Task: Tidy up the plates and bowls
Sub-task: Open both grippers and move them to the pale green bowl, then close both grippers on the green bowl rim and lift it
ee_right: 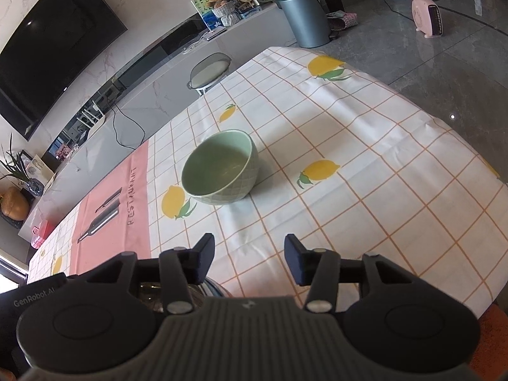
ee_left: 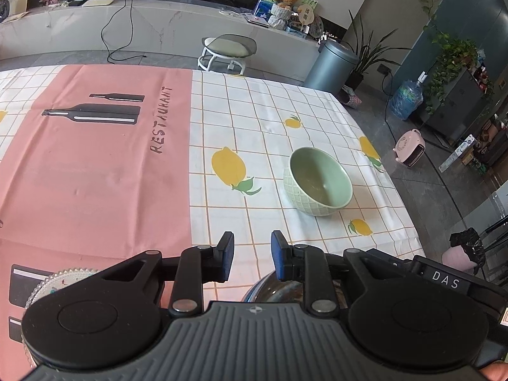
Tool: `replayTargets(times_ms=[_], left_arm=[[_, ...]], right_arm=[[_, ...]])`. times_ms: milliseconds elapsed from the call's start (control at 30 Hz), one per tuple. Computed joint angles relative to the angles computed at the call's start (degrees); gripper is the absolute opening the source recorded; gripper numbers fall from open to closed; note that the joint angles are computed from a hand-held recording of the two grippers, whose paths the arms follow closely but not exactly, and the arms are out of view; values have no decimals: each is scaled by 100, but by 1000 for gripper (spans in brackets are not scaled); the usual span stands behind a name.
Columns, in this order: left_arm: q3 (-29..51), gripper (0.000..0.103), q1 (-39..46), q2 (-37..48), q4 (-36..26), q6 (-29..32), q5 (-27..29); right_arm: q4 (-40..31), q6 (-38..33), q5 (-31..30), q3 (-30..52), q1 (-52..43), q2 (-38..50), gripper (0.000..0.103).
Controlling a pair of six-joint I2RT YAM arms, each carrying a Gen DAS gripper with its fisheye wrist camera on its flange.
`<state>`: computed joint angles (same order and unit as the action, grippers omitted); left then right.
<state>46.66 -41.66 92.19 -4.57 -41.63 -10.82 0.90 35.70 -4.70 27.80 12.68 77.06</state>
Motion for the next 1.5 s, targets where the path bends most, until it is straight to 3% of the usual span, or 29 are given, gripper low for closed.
replayTargets(times_ms=[367, 667, 800, 900, 1033, 1133, 1267, 1367, 1500], left_arm=[[785, 33, 431, 687, 19, 223, 551], [1571, 35, 666, 1462, -117, 438, 838], [2117, 40, 781, 1946, -265, 691, 1025], [2534, 40, 821, 2316, -405, 802, 1149], [2948, 40, 836, 2734, -519, 933, 1287], [3290, 40, 847, 3029, -723, 993, 1355], [3525, 27, 891, 3220, -896, 1037, 1474], [3592, 8, 907, 3216, -988, 1064, 1585], [3467, 8, 814, 2990, -1143, 1129, 1280]], right_arm=[[268, -178, -56, 832, -249, 989, 51], [165, -508, 165, 2161, -376, 2486, 49], [28, -690, 200, 2671, -357, 3013, 40], [-93, -777, 225, 2943, -339, 3309, 22], [-118, -844, 233, 3100, -360, 3554, 9], [-96, -914, 163, 3110, -388, 3648, 7], [4, -942, 162, 3040, -380, 3632, 7], [-90, -861, 104, 3078, -384, 3618, 8], [-159, -850, 7, 2987, -303, 3390, 10]])
